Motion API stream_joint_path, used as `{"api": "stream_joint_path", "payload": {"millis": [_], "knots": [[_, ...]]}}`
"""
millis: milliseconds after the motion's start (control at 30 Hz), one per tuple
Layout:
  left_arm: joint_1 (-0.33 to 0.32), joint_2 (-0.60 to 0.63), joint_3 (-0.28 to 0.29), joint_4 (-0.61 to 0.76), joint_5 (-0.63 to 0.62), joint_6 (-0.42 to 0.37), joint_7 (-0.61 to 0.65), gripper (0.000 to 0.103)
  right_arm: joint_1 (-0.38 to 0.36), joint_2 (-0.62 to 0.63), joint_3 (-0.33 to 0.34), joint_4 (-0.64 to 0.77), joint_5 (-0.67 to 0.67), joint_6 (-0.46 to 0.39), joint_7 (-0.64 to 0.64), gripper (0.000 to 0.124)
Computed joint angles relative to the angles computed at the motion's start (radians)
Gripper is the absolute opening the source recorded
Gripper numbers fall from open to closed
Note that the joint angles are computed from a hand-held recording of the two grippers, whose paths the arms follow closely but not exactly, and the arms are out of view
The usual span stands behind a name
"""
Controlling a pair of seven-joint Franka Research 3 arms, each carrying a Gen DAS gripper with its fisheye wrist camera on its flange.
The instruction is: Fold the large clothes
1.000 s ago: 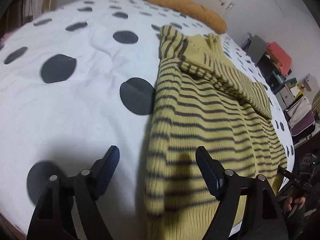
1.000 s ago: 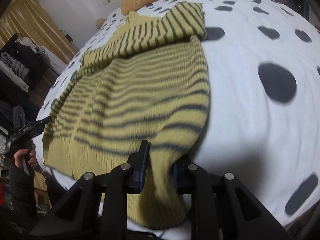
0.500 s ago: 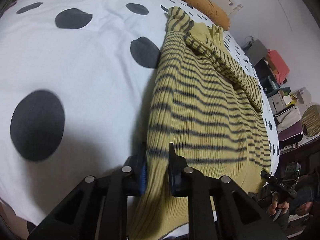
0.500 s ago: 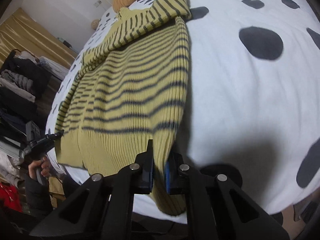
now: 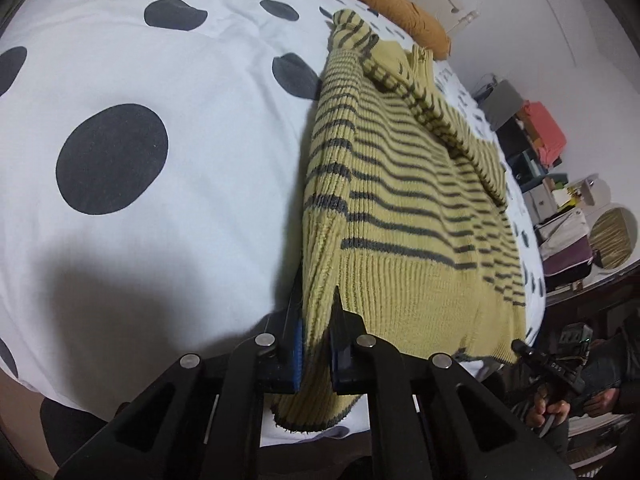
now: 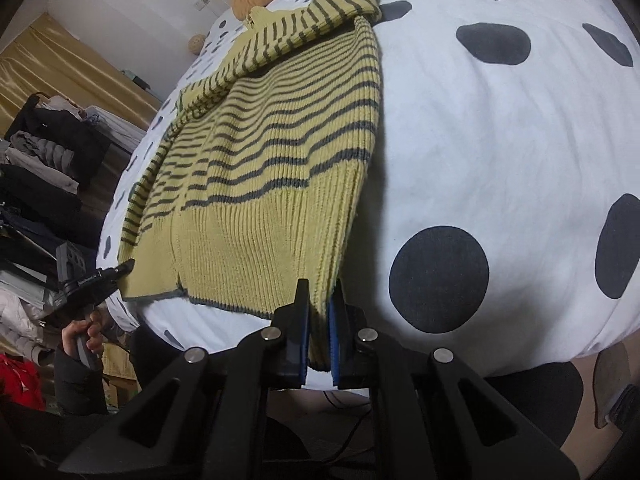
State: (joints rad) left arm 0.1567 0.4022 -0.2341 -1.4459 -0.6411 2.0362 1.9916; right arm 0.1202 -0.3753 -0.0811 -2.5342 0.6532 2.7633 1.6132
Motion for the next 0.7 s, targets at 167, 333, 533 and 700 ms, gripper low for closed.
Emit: {"api": "stream_joint_path", "payload": {"millis": [167, 333, 533, 700], "knots": [[0.052, -0.016, -0.025, 0.017, -0.135, -0.064, 0.072, 0.007, 0.092, -0.066, -0.072, -0.017, 0.206, 0.054, -0.150, 0.007], [-0.036, -0.061, 0.049, -0.054, 0.078, 0.036, 0.031, 0.008, 0.011, -0.106, -0.004, -0.039, 0.139, 0.014, -0.063, 0.005], [-0.089, -0.088, 0.050, -0.106, 0.249, 0.151, -0.046, 0.017, -0.118, -0.005, 0.097, -0.022, -0.186, -0.070, 0.199, 0.005], [-0.166, -0.171, 0.044, -0.220, 0.434, 0.294, -0.101, 0.091, -0.144, 0.022, 0.173, 0.038, -0.458, -0.084, 0.337, 0.049]]}}
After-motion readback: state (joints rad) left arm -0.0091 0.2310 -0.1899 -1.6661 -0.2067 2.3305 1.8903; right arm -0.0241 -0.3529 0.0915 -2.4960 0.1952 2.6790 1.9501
